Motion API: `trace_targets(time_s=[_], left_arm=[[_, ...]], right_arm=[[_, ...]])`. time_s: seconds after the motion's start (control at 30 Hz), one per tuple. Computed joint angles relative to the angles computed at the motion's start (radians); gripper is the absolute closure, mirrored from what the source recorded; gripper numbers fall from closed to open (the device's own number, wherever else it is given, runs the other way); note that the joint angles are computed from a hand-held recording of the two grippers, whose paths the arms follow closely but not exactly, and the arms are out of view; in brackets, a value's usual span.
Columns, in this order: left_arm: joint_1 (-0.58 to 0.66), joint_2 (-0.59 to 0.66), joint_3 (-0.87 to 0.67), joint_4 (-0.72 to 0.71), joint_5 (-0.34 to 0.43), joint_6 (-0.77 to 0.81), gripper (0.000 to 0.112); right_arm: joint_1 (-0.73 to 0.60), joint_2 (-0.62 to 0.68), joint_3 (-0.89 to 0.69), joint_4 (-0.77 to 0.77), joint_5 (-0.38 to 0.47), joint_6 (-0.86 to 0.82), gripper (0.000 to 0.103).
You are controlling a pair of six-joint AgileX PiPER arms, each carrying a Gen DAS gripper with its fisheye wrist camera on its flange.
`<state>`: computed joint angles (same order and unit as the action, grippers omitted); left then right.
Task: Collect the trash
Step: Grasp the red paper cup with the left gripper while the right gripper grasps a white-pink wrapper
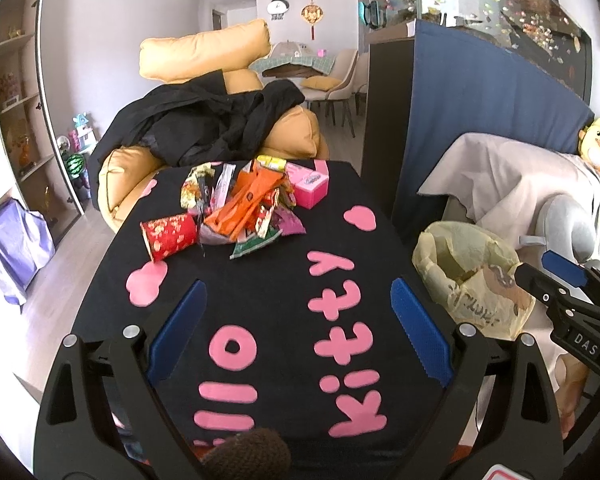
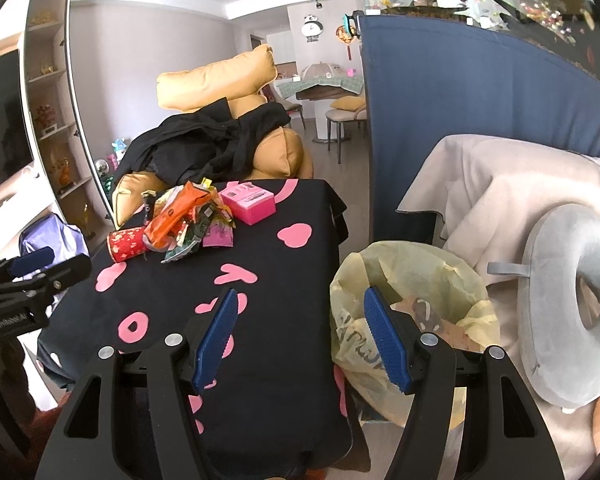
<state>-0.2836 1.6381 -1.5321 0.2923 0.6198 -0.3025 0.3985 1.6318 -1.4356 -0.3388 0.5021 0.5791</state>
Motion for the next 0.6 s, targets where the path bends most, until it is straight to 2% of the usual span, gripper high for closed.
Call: trace_targets(time_s=[0.2,0.27,0.4,0.47,0.53,0.6], left_arm=[[0.097,0.057,-0.051,-0.107,-0.064,0.146,0.023],[0.149,0.094,-0.078,-0.162,-0.089,0.203,0.021],[0.264,0.175,-0.129,-0.38,-0.135,0.423,0.021],[0.328,0.216,-0.151,-0.547,-0.16,0.581,0.021],[0.389,0.262,-0.193,-0.717,-0.143,0.731,0.02],[0.44,0.328,-0.282,-0.782,-0.088,0.789,0.018]], right_arm=[[-0.006,0.114,-0.114,-0.062,-0.011,0.011,0.041],[-0.007,0.154,-0.146,-0.063,-0.044,0.001,0.041],[0.002,0.257,-0.267,-0.05,-0.047,-0.055,0.041],[0.01,0.321,-0.353,0.002,-0.022,-0.131,0.041],[0.013,0.403,-0.467,0.131,0.017,-0.277,0.041],[0.03,0.477,-0.572,0.162,0.07,-0.329,0.041]])
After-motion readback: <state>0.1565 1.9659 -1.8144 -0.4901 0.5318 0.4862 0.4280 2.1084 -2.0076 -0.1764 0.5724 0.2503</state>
